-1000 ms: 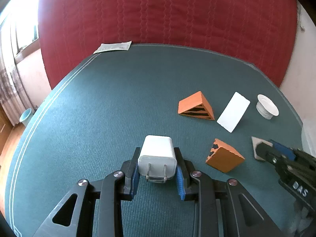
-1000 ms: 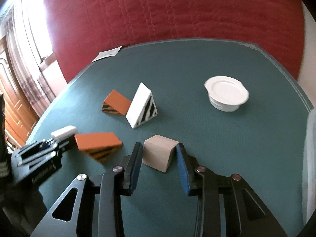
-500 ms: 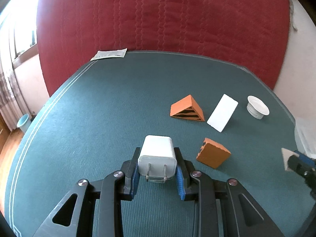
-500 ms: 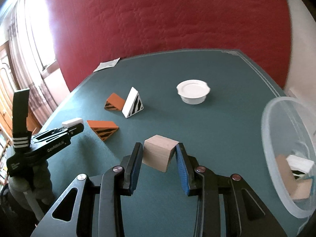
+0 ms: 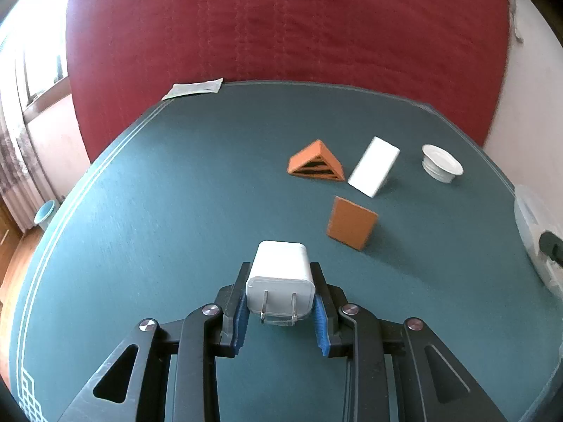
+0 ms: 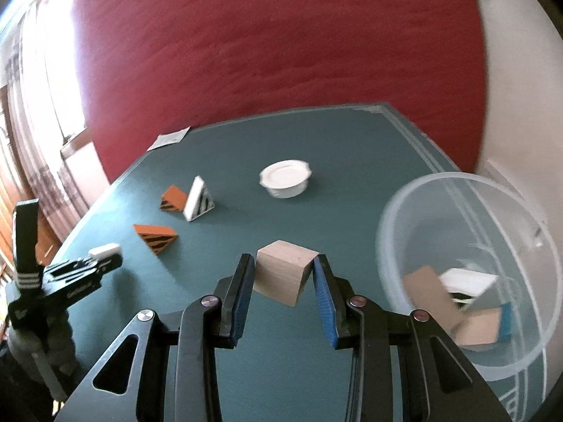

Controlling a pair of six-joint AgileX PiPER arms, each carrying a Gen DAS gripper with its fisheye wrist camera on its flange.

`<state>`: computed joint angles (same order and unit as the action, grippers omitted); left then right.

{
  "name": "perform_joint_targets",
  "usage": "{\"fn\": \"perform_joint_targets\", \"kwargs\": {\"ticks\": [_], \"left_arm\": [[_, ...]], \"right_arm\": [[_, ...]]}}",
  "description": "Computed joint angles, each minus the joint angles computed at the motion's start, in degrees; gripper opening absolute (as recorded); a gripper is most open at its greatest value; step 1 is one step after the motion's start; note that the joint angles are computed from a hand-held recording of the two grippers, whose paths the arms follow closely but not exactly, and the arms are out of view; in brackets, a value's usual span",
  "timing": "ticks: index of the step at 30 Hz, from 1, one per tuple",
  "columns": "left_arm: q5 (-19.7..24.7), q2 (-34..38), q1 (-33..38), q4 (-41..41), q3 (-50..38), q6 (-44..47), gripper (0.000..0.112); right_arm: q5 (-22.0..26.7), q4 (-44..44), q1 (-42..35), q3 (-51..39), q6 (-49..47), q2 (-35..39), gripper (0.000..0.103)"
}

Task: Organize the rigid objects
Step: 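Carry the white plug and beige prism over the clear bowl with both grippers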

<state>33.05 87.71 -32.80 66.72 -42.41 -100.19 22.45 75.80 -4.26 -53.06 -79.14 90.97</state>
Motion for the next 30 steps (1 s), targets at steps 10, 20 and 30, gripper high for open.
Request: {"fn": "perform_joint_targets", "kwargs": {"ticks": [10, 20, 30], "left_arm": [[6.42, -0.05, -8.61, -1.58, -2.55, -1.18, 0.032], [7.29, 5.02, -14.22, -2.87, -10.75, 3.28, 0.032], [6.57, 11.64, -16.71, -7.28, -22.07, 13.13, 0.032]], "right_arm": [[2.62, 3.27, -10.84, 0.65, -5.98, -1.11, 0.036], [1.83, 7.03, -18.99, -0.66, -10.96, 1.12, 0.036], [5.06, 14.03, -24.13, -1.03, -18.28, 4.52, 0.049]]}}
